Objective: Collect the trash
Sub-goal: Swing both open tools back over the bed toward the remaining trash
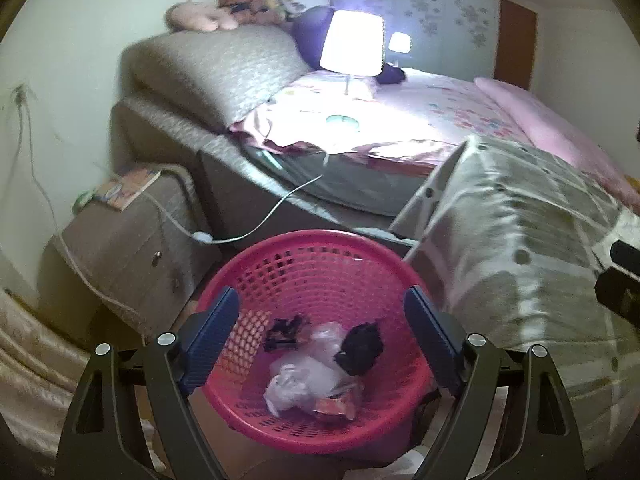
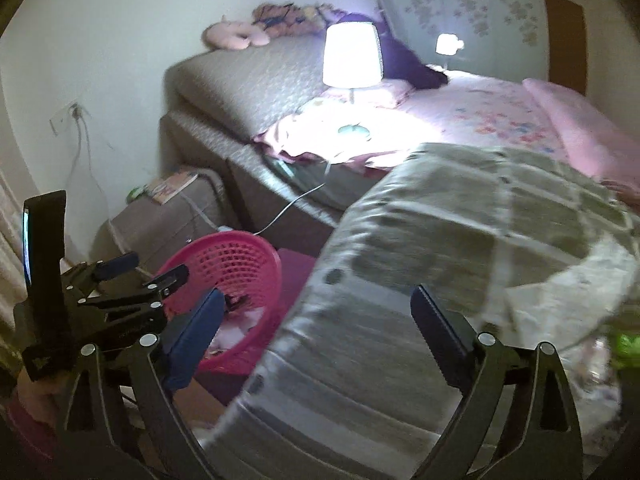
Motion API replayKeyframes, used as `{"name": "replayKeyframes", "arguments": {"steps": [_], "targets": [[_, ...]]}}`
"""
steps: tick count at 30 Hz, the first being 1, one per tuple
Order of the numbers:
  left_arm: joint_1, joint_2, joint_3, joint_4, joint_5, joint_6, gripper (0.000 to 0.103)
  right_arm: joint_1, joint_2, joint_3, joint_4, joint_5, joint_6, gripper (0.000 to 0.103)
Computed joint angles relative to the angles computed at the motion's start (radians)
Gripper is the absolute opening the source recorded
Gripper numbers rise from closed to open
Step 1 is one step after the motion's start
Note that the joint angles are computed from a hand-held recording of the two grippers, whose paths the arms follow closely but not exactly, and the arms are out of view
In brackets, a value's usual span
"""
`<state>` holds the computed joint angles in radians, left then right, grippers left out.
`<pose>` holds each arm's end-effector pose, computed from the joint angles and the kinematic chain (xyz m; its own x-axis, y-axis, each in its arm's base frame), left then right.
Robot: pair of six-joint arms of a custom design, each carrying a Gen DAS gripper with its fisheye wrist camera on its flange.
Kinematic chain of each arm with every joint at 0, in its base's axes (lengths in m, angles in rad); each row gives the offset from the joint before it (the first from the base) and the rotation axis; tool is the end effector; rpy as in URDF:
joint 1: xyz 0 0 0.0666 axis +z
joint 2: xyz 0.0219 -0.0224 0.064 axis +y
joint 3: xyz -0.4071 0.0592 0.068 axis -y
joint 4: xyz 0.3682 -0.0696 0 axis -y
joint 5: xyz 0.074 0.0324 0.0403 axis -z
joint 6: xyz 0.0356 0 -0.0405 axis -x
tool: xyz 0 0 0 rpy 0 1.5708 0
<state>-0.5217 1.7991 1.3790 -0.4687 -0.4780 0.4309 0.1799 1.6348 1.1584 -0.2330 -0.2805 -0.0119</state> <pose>0.5133 -0.2766 0.2795 -0.6913 -0.0304 -0.7219 -0.1075 0.9923 0.0612 0.5148 0.1032 0.2930 -0.6453 -0.1057 -0.7566 -0.3709 0.9091 0.1893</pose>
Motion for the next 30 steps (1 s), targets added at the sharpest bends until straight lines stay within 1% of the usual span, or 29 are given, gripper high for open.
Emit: {"name": "replayKeyframes", "arguments": {"steps": [4, 5, 6, 14, 20, 28, 30], "targets": [[-0.034, 0.007, 0.024, 0.001, -0.006, -0.034, 0.082, -0.042, -0.037, -0.051, 0.033, 0.013, 0.005, 0.092], [-0.040, 0.007, 0.029, 0.003, -0.005, -0.039, 0.082, -0.050, -0.044, -0.062, 0.039, 0.018, 0.006, 0.095], [-0.047, 0.010, 0.035, 0.004, -0.004, -0.043, 0.082, -0.060, -0.052, -0.074, 0.049, 0.021, 0.005, 0.096], [-0.119, 0.034, 0.090, 0.011, 0.022, -0.107, 0.083, -0.161, -0.126, -0.172, 0.111, 0.029, 0.005, 0.096], [-0.156, 0.075, 0.148, -0.004, 0.087, -0.139, 0.083, -0.270, -0.165, -0.238, 0.141, 0.036, -0.002, 0.096], [-0.197, 0.135, 0.238, -0.036, 0.149, -0.177, 0.083, -0.361, -0.170, -0.286, 0.166, 0.027, -0.020, 0.096], [-0.205, 0.150, 0.269, -0.048, 0.183, -0.183, 0.083, -0.379, -0.173, -0.297, 0.172, 0.023, -0.017, 0.096]]}}
